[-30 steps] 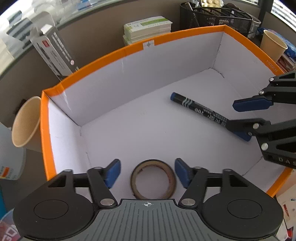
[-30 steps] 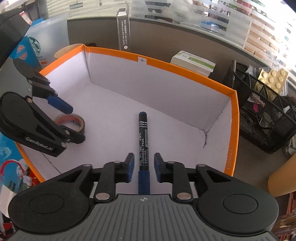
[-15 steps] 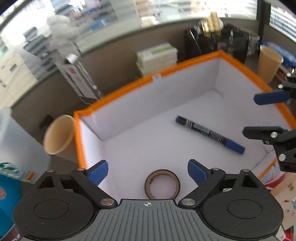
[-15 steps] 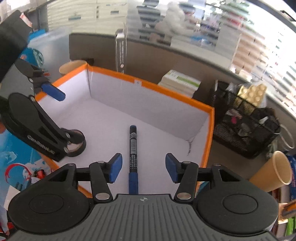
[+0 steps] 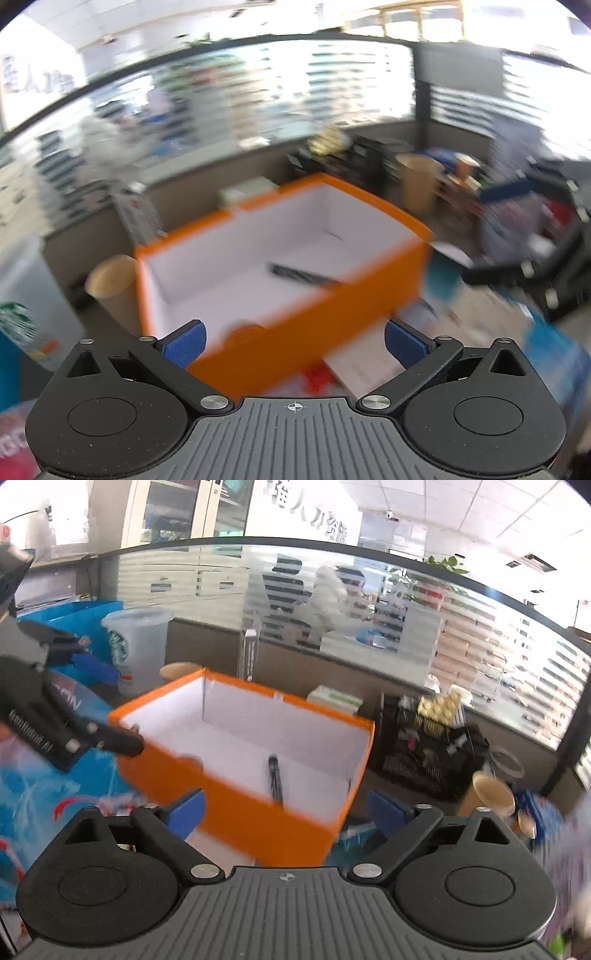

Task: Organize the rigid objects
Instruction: 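Grasp a white socket plate with the left tool while the right tool grasps another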

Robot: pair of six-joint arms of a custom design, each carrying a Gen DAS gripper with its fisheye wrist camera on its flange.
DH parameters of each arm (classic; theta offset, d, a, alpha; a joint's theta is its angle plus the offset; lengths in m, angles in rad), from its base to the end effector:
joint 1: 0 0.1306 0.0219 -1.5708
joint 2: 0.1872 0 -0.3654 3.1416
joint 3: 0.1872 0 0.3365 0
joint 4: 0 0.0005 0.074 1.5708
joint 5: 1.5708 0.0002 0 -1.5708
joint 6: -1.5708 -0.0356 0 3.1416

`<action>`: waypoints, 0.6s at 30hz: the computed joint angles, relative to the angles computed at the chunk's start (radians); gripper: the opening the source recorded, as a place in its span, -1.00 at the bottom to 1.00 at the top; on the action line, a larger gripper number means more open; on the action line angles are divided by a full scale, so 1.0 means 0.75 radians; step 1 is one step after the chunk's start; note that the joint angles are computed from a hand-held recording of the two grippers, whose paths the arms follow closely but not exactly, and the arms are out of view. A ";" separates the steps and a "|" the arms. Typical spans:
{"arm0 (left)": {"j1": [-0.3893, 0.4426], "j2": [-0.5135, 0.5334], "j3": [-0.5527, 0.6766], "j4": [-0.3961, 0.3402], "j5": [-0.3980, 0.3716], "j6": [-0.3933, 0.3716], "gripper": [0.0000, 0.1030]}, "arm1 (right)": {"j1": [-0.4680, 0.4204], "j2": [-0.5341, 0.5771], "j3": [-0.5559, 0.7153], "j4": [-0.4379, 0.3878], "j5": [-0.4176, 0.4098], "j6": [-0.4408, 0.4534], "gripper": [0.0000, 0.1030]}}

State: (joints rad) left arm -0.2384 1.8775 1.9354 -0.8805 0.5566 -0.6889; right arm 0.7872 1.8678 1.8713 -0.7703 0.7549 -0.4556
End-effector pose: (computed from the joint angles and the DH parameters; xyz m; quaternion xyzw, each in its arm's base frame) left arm 0.5802 -0.1609 0.3953 0.4901 0.7556 -0.1708 0.3996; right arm 0.4414 0.4077 0.3857 0.0010 0.8676 -0.0640 0.4932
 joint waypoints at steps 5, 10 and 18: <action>-0.012 -0.090 -0.273 0.084 0.008 -0.078 1.00 | 0.053 -0.060 -0.192 0.064 0.027 -0.196 1.00; -0.040 -0.184 -0.491 0.273 0.004 -0.154 1.00 | 0.080 -0.051 -0.270 0.096 0.056 -0.261 1.00; -0.062 -0.220 -0.605 0.404 0.041 -0.231 1.00 | 0.056 0.005 -0.247 0.139 -0.025 -0.191 1.00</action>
